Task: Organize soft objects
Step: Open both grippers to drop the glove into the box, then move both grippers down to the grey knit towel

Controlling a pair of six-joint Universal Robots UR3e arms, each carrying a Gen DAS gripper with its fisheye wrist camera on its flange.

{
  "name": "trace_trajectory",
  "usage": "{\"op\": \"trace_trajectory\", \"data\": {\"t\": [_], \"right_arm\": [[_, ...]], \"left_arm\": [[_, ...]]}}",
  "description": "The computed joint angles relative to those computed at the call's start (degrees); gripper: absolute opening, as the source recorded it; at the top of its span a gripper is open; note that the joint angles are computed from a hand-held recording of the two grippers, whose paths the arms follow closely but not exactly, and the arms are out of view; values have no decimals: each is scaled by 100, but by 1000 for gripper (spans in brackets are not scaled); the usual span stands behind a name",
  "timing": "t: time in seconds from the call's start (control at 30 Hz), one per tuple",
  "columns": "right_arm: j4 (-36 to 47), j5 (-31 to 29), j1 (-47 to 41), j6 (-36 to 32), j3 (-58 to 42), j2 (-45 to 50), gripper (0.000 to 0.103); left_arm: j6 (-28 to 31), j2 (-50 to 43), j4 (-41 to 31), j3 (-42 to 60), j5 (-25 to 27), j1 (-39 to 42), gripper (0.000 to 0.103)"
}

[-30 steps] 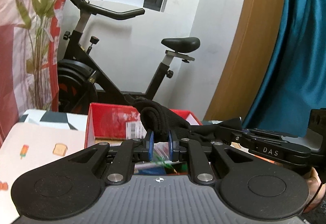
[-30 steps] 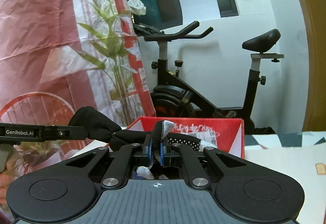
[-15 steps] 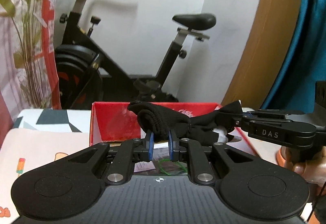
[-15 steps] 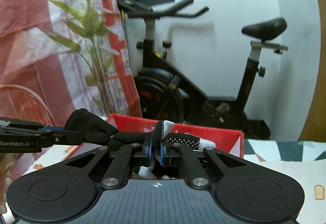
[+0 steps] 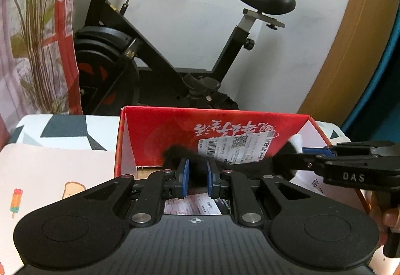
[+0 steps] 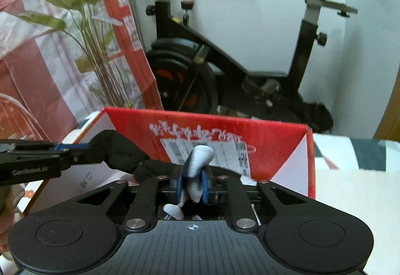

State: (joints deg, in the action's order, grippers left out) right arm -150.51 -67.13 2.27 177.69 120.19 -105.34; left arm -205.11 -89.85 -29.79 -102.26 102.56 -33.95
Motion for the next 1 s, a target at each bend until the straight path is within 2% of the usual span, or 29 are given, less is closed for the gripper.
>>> {"op": "trace_trajectory", "data": {"t": [0.2,0.27,0.33,0.43,0.5,0.53,0.57,0.6,0.63,0.73,0.77,0.93,1.0], "right_arm": [[-115,-235,94,87,54,-87,22],[-98,-214,71,126,114,-191,23],[-7,-184,24,116,182,-361,26],[159,-169,-52,48,331,-725,36],[262,-163,-97,32,462,-1024,51],[314,-144,-140,24,536,-1195,56],[310,-173,-142,45,603,-1323,69],[282,-254,-123,83,692,-1481,82],[248,-328,-115,131,827,-1696,86],[462,-225,-269,102,1110,-2344,96],[569,-230,-290,98,1168,-2525,103],[483,-1023,110,520,1558,-3209,103],[649,-982,-15,592,1789,-3744,103]], "left_arm": [[40,-19,53,64,86,-61,26],[29,31,37,62,236,-176,34],[-20,59,36,69,395,-302,41],[-72,209,8,20,648,-541,51],[-137,315,-40,-7,908,-769,62],[-181,370,-46,-35,1036,-890,72],[-221,431,-22,-87,1120,-986,85],[-282,496,21,-150,1218,-1100,92],[-361,560,62,-214,1350,-1235,103],[-573,644,0,-285,1722,-1626,103],[-699,650,-165,-253,1867,-1768,103],[-1340,777,-580,-405,2492,-2332,103],[-1696,829,-796,-468,2738,-2553,103]]}}
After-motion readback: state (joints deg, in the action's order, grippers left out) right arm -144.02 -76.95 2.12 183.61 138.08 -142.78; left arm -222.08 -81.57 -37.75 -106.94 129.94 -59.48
